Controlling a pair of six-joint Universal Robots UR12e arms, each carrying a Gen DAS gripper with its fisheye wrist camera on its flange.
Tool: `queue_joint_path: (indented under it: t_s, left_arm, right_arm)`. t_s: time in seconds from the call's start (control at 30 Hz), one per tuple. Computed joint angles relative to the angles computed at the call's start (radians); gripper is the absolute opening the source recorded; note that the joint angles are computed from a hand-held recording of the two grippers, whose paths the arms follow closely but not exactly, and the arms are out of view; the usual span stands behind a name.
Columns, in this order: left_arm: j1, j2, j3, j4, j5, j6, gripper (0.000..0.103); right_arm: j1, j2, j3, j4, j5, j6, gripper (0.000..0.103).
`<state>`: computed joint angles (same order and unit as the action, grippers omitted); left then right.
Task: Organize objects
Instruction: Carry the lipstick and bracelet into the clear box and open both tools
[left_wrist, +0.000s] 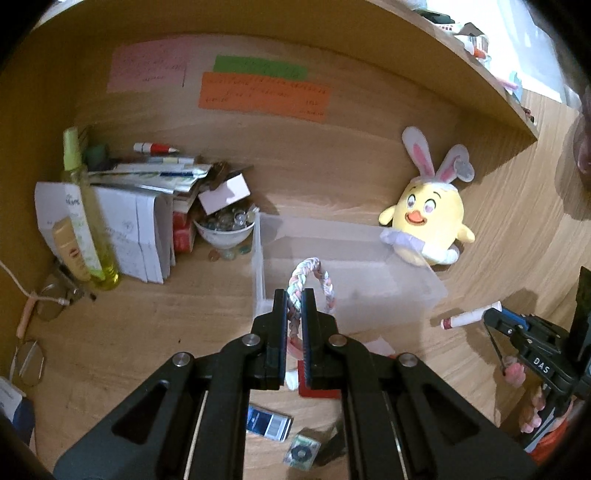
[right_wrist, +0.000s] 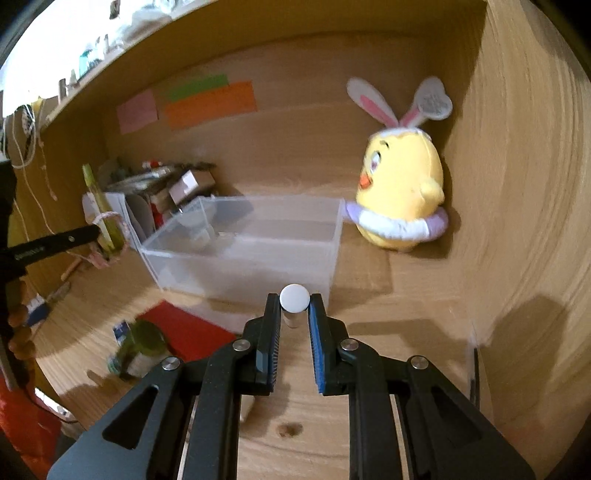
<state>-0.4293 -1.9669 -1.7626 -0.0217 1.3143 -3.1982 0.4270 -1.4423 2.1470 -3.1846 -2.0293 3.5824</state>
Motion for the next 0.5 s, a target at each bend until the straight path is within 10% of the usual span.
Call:
queue_joint_path:
  t_s: [0.5]
  left_arm:
    - [-0.009,-0.057,0.097,-0.023,0.019,-0.004,0.006]
  right_arm:
    - [-0.027,0.057,-0.090,-0.084,0.015,-0.129,0.014]
